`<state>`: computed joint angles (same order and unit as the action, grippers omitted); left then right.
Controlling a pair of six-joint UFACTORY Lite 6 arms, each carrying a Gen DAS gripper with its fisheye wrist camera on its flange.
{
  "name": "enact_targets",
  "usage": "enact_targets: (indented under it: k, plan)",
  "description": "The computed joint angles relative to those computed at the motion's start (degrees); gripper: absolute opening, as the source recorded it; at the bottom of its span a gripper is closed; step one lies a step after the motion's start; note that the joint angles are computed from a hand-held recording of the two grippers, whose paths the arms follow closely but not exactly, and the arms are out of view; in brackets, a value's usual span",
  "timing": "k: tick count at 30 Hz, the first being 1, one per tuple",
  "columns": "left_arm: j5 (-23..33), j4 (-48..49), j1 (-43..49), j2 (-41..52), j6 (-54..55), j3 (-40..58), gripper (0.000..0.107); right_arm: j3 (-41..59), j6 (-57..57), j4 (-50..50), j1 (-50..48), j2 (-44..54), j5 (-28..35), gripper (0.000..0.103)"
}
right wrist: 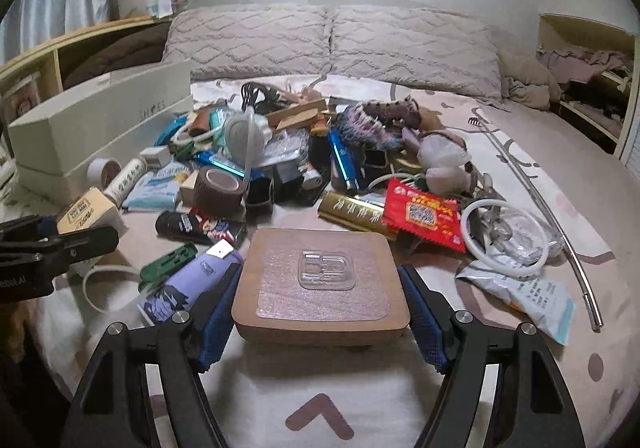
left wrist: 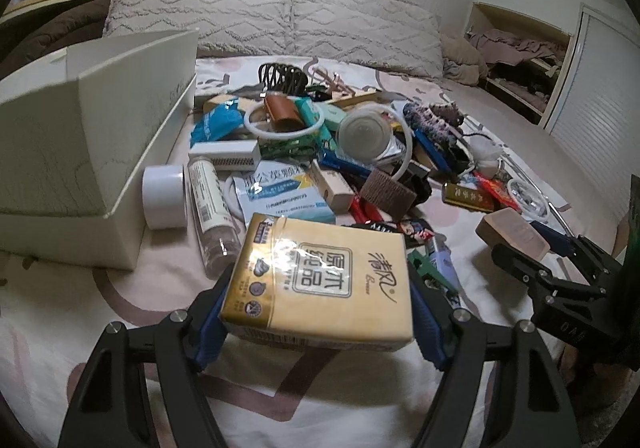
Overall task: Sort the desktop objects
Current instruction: 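Lift the yellow tissue pack with the left tool while the right tool lifts the tan pad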
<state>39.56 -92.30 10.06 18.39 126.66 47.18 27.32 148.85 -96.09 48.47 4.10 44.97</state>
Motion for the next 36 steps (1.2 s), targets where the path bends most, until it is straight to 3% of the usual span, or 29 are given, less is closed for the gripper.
enact_targets:
  k: [21,36]
  plan:
    - [3.59,3.49,-1.78,-10.39,-11.73,5.45,0.076,5.73,-16.7,5.5,-0.62,-11.65,6.1,0.077]
    - [1.46,4.93,-7.35,-6.61,-22.04,22.76,0.076,19.7,-28.33,0.75,-8.58,-10.74,1.58,0.077]
